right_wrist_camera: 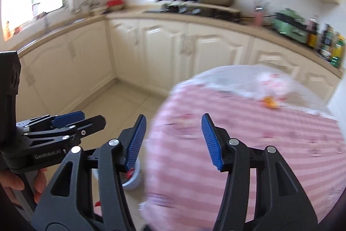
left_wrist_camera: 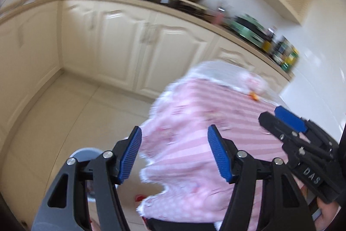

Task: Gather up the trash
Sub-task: 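Move both open tools back over the table toward the remaining trash, then grasp the orange peel with the left tool while the right tool grasps the white plastic bag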

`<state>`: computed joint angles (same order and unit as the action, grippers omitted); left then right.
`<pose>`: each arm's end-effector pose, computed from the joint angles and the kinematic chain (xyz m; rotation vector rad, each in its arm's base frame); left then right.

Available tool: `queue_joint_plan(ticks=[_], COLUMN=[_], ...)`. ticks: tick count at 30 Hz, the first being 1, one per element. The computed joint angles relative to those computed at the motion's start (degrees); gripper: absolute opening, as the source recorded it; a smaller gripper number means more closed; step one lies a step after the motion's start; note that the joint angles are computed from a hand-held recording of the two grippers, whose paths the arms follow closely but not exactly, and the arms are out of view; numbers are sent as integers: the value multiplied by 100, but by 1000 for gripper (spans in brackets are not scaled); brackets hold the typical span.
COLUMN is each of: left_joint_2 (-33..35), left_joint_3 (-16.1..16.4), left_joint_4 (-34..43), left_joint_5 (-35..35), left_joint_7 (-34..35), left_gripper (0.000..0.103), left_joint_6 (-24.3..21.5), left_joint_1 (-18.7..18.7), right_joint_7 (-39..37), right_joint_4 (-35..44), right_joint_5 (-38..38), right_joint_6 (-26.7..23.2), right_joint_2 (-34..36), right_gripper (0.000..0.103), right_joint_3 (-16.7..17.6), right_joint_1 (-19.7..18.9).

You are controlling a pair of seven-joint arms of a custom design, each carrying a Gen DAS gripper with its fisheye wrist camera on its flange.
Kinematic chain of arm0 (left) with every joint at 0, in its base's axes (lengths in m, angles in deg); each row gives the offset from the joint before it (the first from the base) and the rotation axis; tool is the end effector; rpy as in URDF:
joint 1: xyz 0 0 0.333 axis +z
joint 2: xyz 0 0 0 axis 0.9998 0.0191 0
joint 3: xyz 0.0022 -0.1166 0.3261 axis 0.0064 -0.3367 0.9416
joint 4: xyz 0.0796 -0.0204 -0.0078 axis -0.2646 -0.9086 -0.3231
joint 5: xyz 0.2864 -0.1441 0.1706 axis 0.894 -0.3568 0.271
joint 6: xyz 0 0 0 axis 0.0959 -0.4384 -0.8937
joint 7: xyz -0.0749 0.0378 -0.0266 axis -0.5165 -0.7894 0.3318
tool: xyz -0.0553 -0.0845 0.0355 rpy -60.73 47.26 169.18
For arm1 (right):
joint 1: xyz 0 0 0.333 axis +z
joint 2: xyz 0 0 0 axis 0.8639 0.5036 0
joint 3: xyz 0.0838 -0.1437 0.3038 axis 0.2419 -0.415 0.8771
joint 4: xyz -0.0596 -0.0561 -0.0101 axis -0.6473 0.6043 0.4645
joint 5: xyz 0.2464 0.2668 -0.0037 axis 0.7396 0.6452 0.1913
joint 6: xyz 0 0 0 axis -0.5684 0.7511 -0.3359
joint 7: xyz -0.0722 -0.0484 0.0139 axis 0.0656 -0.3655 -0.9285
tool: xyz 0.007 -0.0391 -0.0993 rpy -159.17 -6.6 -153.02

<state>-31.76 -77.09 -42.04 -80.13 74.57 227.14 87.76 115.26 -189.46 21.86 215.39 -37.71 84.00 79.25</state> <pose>0.5058 -0.0428 0.7093 -1.7649 1.9103 -1.1805 0.4559 0.2625 0.7397 -1.7649 1.4395 -0.7921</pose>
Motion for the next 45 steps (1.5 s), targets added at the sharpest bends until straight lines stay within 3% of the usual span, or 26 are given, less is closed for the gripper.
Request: queue_joint_plan(ticks=[6, 11, 15, 19, 25, 26, 27, 28, 32, 38, 45], left_joint_2=[885, 1924, 2854, 3701, 4465, 4591, 4759, 4919, 5044, 4117, 3706], left_joint_3=[-637, -891, -840, -759, -607, -576, -567, -531, -530, -633, -487], left_joint_4=[1226, 2491, 3675, 4881, 6063, 6280, 6591, 6873, 7094, 5620, 5069], left_joint_5=[821, 1805, 2646, 2849, 3193, 3262, 3289, 3337, 3299, 2827, 2856], left_joint_7=[-210, -630, -1046, -1309, -1398, -1386, -1359, -1365, -1316, -1423, -1830], left_gripper=[62, 62, 62, 62, 62, 59, 45, 40, 38, 38, 38], left_joint_6=[-298, -694, -1134, -1785, -2236, -2352, -2578, -2737, -2773, -1711, -1092], left_joint_1=[-500, -956, -1400, -1628, -1953, -2005, -2041, -2094, -2089, -1628, -1339], right_joint_7=[-267, -624, -1292, -1649, -2022, -2088, -2229, -2313, -2301, -2400, -2270], right_joint_4=[-447, -638, -511, -396, -135, -57, 35, 132, 469, 1179, 2327], right_joint_5=[21, 386, 1190, 1681, 2155, 2237, 2430, 2574, 2453, 2878, 3687], right_joint_6=[-18, 175, 242, 323, 274, 216, 165, 114, 34, -210, -785], right_joint_2=[-640, -669, -406, -166, 139, 187, 246, 305, 536, 1081, 2004], right_gripper=[56, 57, 59, 60, 61, 61, 62, 63, 64, 64, 64], right_joint_3=[-500, -939, -1271, -1312, -1296, -1291, -1311, -1317, -1237, -1129, -924], right_joint_1=[-631, -1100, -1188, -1315, -1440, -1448, -1438, -1445, -1546, -1586, -1690])
